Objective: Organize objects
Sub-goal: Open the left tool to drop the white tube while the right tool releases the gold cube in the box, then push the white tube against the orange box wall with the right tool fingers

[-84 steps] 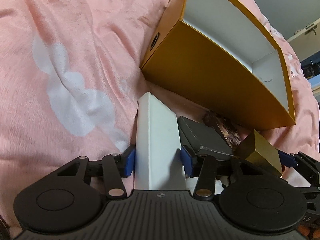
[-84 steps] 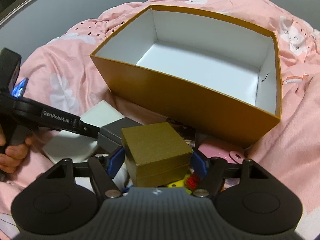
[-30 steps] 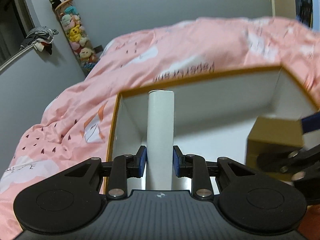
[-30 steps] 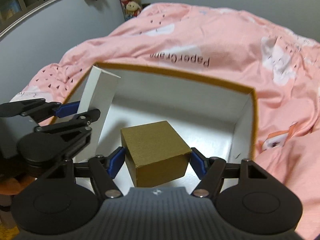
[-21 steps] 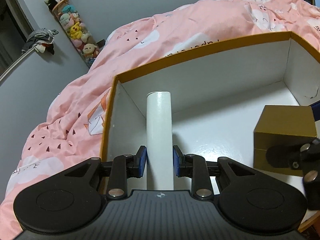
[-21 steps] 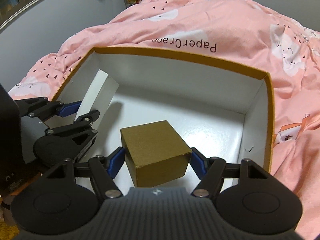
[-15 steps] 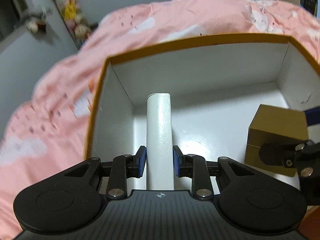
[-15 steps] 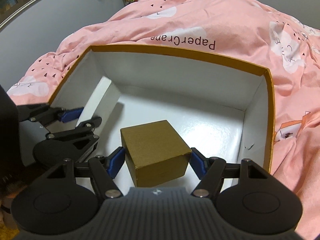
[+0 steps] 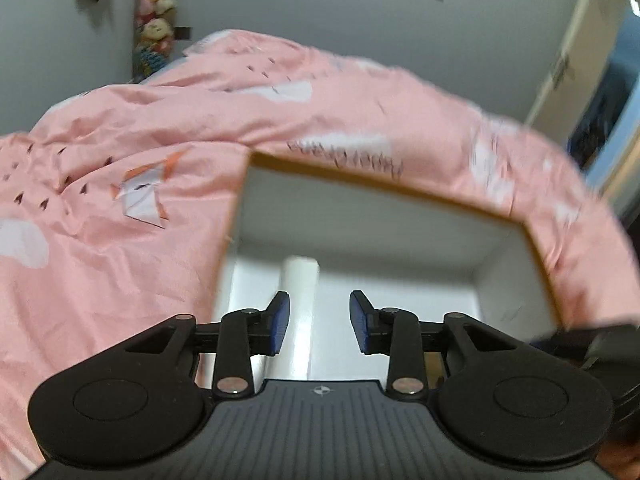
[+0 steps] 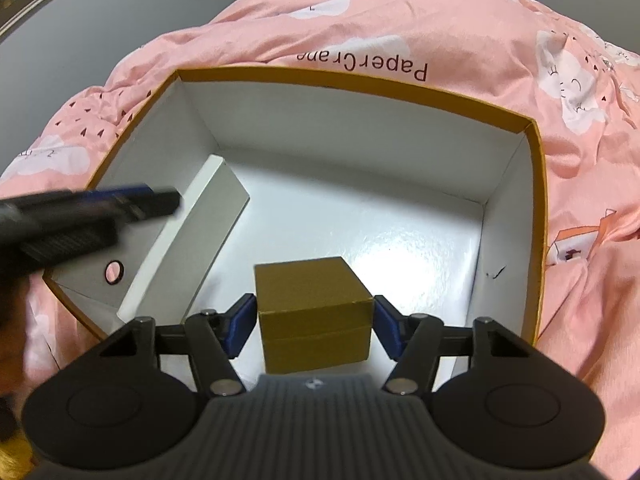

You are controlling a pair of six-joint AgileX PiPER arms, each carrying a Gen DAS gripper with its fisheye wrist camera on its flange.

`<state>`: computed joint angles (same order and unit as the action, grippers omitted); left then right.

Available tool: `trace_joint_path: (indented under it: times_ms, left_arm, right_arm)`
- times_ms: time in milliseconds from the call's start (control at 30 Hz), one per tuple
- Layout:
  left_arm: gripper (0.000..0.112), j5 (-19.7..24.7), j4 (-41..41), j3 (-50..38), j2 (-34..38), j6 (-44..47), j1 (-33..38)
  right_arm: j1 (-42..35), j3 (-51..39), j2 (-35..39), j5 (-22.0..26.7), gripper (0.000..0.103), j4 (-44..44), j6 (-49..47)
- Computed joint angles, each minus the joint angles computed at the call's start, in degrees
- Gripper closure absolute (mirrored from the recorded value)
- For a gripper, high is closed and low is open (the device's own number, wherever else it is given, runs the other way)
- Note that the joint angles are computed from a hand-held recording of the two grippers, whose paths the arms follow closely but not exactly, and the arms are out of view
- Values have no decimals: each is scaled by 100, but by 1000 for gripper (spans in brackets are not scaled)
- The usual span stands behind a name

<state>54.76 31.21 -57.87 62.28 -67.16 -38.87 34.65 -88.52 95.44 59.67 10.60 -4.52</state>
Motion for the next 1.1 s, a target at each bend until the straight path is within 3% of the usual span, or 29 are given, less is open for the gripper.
trace_joint_path:
  times_ms: [200, 333, 467, 533, 667, 833, 1100]
  left_arm:
    - [72, 7, 264, 163, -624, -415, 352]
    - [72, -8, 20, 275, -712, -262, 784]
    - [72, 470, 383, 280, -577, -744, 629]
    - [72, 612, 458, 305, -533, -784, 550]
    - [77, 379, 25, 460, -597, -537, 884]
    - [86, 99, -163, 656, -737, -419, 1035]
    - [89, 212, 324, 715, -755, -802, 607]
  right_arm:
    - [69, -184, 129, 134, 41, -84, 76]
    - [174, -475, 283, 305, 42, -195, 154]
    - [359, -702, 390, 168, 42, -270, 180]
    - [422, -873, 508, 146, 42, -39, 120]
    - [641, -1177, 829, 182, 43, 593, -45]
    - [1111, -1653, 1309, 192, 53, 486, 182]
    - [1321, -1871, 1591, 231, 73, 61, 429]
